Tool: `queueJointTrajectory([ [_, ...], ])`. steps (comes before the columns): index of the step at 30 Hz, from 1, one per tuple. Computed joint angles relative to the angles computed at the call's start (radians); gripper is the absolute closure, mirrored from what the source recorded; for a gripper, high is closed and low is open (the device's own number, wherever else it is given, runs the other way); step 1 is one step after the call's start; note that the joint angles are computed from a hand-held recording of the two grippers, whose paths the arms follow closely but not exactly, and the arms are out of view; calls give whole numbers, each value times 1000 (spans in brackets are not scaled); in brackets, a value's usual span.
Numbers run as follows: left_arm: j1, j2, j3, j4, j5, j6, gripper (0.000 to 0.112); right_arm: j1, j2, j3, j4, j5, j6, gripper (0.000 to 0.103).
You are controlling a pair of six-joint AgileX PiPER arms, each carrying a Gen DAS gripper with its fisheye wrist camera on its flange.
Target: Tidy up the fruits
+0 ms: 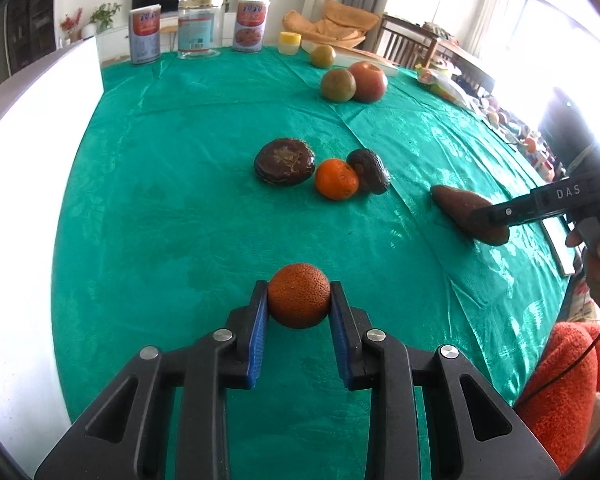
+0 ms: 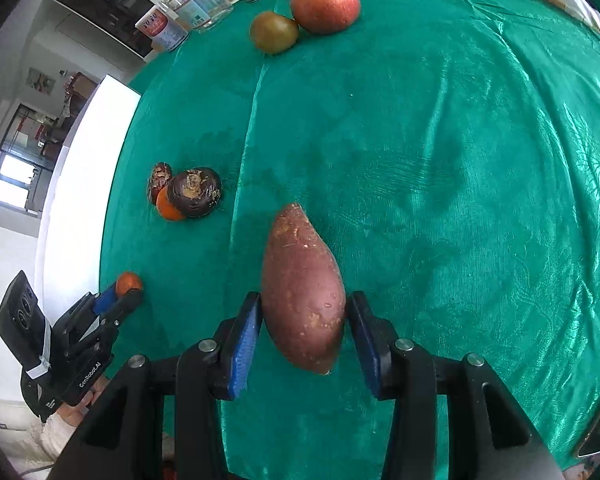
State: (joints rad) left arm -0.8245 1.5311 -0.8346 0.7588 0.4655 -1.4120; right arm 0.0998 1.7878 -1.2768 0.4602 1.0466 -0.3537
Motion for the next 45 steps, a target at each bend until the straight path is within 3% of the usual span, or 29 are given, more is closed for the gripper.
queueJointTrajectory([
  [4,-14,-23,-2,-17,28,17,84,73,44,-76,-89,-3,47,53],
  [5,-15,-30,-4,-30,35,29,84,79,47,-84,-87,9,42,64],
  [8,-12,-69,-1,-101,41,79,84,102,36,-71,-94,-12,95,63],
  [12,0,-215,12,-266,52,190,85,-58,-80,111,200,-1,-50,63],
  [15,9,-394,7,-393,121,279,85,-92,-167,182,420,80,-154,63],
  [18,-14,-578,-31,-338,296,231,85,25,-216,159,568,130,-165,63],
  [21,-69,-694,-71,-183,569,141,85,250,-191,62,664,79,-129,63],
  [23,13,-733,-59,-188,675,193,85,403,-132,-28,702,30,-104,63],
  [24,113,-748,-36,-235,679,263,85,471,-94,-79,711,11,-91,63],
  [28,473,-732,105,-388,588,506,84,695,103,-332,585,-94,51,63],
  [34,535,-684,197,-370,551,494,80,833,254,-523,251,-168,279,62],
  [36,510,-675,197,-334,573,453,60,825,255,-515,236,-187,294,60],
  [37,483,-677,196,-306,588,411,42,812,218,-460,256,-220,268,59],
  [38,425,-694,196,-265,620,343,35,801,179,-410,268,-253,246,57],
  [42,202,-677,132,-143,707,161,35,736,-56,-172,182,-369,209,46],
  [44,38,-641,86,-74,734,56,33,718,-192,-13,-3,-477,307,19],
  [45,-34,-606,58,-47,732,20,31,698,-269,87,-103,-527,370,12],
])
